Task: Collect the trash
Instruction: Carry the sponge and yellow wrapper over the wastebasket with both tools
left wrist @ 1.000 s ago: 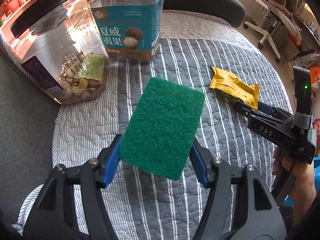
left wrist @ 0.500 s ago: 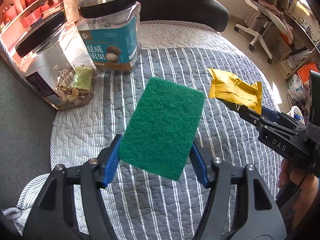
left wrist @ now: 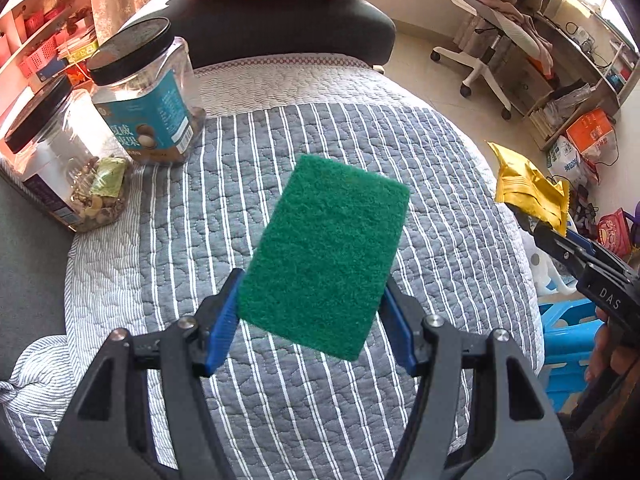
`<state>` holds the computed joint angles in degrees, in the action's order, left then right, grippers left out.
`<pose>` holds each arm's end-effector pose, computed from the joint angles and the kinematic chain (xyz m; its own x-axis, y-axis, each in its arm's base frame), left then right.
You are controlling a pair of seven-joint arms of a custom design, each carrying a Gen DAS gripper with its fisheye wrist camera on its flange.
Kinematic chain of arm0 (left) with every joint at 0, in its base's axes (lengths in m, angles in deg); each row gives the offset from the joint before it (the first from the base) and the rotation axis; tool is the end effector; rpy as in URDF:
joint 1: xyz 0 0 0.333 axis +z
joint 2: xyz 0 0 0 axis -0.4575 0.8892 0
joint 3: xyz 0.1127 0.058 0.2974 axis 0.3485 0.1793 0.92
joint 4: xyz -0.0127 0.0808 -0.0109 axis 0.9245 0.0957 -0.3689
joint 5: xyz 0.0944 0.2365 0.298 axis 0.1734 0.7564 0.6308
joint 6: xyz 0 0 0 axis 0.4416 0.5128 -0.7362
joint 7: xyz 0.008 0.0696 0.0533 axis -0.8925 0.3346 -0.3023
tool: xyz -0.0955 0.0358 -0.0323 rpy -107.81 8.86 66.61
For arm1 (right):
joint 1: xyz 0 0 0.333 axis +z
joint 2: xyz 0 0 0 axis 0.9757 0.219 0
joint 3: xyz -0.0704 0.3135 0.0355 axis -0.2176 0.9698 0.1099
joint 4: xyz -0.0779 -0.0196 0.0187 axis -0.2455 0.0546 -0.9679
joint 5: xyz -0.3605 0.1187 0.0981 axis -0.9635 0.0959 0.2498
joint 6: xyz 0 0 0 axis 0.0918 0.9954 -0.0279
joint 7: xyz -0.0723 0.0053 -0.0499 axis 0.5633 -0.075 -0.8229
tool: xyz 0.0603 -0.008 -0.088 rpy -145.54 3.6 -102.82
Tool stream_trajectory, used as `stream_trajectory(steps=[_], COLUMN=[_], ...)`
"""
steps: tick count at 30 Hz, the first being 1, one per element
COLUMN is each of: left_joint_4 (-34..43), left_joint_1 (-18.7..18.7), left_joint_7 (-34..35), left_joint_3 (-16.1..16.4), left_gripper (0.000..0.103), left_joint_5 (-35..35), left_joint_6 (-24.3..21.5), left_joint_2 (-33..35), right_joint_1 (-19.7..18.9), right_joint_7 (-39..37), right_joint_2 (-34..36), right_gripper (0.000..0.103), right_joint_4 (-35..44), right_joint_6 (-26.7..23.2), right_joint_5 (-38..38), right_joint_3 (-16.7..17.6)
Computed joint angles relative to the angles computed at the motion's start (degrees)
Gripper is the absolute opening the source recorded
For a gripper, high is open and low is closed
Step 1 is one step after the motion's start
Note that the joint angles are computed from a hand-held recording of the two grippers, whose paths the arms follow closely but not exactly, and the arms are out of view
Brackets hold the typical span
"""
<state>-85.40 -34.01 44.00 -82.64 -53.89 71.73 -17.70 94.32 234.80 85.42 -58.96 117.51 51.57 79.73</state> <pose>0.5561 -0.1836 0.4092 -0.2512 -0.9575 0.1415 -0.8819 0.1662 -0.4411 0.5148 0.2117 0.4010 -0.2166 -0.9704 -0.1067 -0.8132 0.2399 -0.5302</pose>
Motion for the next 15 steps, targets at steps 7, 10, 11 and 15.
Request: stream_trajectory(steps=[7,10,11,15], left_joint_4=[0.8,0.8,0.7,-0.2], left_joint_1=[-2.5,-2.9,-3.3,-5.4], left_joint_7=[-0.8,0.8,0.7,-0.1], left_joint_3=[-1.6,-2.8,-3.0,-3.5], left_gripper=[0.066,0.065,0.065,0.066], left_joint_5=[2.4,-0.3,-0.4,2.0], left_joint_6=[1.7,2.2,2.4,4.6], left_joint_2=[0.7,0.7,0.5,0.0], right_joint_1=[-5.4,-7.7,-8.4,-10.8], right_joint_7=[-0.7,-2.5,-3.3,-7.1], right_joint_2=[-12.5,-17.0,-18.3,-23.7], right_gripper=[0.053,0.053,0.053,0.053], right_joint_4=[-11.4,-15.7,-16.8,-21.1], right_joint_6=[-0.5,-0.3,-0.5,-2.0], right_joint_5=[1.0,3.2,3.9,7.6], right_joint_3=[1.2,1.7,1.9,2.3])
